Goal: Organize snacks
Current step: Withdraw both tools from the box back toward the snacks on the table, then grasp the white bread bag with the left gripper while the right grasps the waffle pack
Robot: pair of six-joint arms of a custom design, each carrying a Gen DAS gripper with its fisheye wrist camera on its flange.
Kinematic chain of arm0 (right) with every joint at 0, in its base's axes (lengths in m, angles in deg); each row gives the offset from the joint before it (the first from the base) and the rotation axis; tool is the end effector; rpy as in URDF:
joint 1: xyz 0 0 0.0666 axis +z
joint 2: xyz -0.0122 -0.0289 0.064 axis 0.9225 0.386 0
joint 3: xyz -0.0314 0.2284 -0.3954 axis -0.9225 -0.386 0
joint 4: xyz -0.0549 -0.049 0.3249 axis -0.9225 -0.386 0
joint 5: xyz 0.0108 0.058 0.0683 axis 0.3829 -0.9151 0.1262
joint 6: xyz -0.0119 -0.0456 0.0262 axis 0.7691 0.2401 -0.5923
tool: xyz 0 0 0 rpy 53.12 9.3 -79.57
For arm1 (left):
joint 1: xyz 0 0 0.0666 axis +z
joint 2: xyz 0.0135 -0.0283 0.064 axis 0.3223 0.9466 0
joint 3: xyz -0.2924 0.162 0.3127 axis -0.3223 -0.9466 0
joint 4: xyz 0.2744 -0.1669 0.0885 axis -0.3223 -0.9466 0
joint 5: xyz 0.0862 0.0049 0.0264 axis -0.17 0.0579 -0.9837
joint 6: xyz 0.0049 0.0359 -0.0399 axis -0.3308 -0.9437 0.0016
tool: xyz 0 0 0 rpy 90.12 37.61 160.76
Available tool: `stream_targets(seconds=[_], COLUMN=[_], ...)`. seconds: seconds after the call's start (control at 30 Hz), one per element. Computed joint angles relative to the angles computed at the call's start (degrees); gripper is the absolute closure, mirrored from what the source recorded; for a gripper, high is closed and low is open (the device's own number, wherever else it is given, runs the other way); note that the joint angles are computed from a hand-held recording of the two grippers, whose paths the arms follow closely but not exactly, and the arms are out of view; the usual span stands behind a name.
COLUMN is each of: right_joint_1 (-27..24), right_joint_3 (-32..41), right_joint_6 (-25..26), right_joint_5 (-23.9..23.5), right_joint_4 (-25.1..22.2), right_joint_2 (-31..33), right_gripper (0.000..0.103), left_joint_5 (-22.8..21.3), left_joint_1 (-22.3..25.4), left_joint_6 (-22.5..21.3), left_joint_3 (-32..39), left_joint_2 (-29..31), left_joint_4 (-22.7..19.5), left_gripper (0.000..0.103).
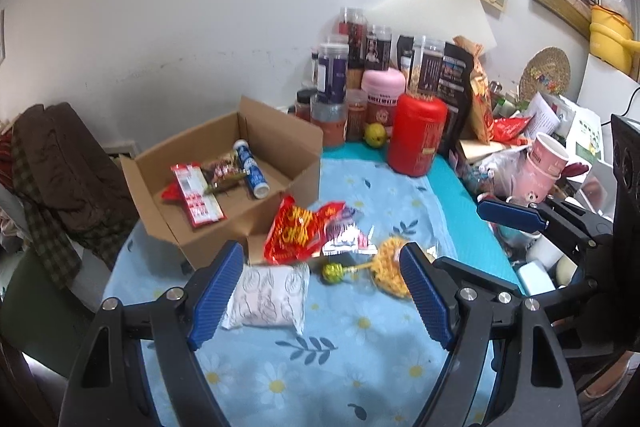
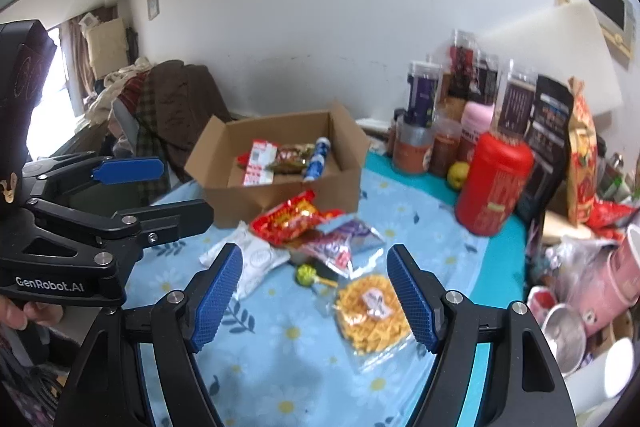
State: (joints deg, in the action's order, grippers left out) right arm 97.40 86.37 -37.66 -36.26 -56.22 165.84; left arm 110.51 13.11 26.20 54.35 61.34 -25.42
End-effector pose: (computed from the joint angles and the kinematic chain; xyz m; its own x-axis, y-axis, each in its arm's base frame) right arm 0.4809 0.2663 0.5370 -0.5965 -0.0213 -0.8023 -0.1101 0.9924 0.0555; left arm 0.5351 -0.0666 0.5461 -0.5530 0.3113 -0.7728 0.5258 0.8500 -0.0339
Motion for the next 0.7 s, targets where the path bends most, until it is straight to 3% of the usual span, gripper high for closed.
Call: stream_targets(seconds=[0.27, 0.7], right_joint_1=[-1.2, -3.9], right_joint_3=[-4.4, -3.2], right_joint_6=[-2.9, -3.1], right_joint_5=[-4.3, -7.7], right_joint_4=[2.6, 0.5], right_joint_2=[0.3, 4.7], right_gripper=[0.023, 0.019], left_joint_5=[0.9, -2.4], left_joint_1=[0.9, 1.5], left_joint_6=[1.7, 1.5], left_joint_3=[-2.4, 5.8], left_joint_2=[1.6, 12.0], left_joint_4=[2.3, -6.8], left_gripper=[0.022, 0.022])
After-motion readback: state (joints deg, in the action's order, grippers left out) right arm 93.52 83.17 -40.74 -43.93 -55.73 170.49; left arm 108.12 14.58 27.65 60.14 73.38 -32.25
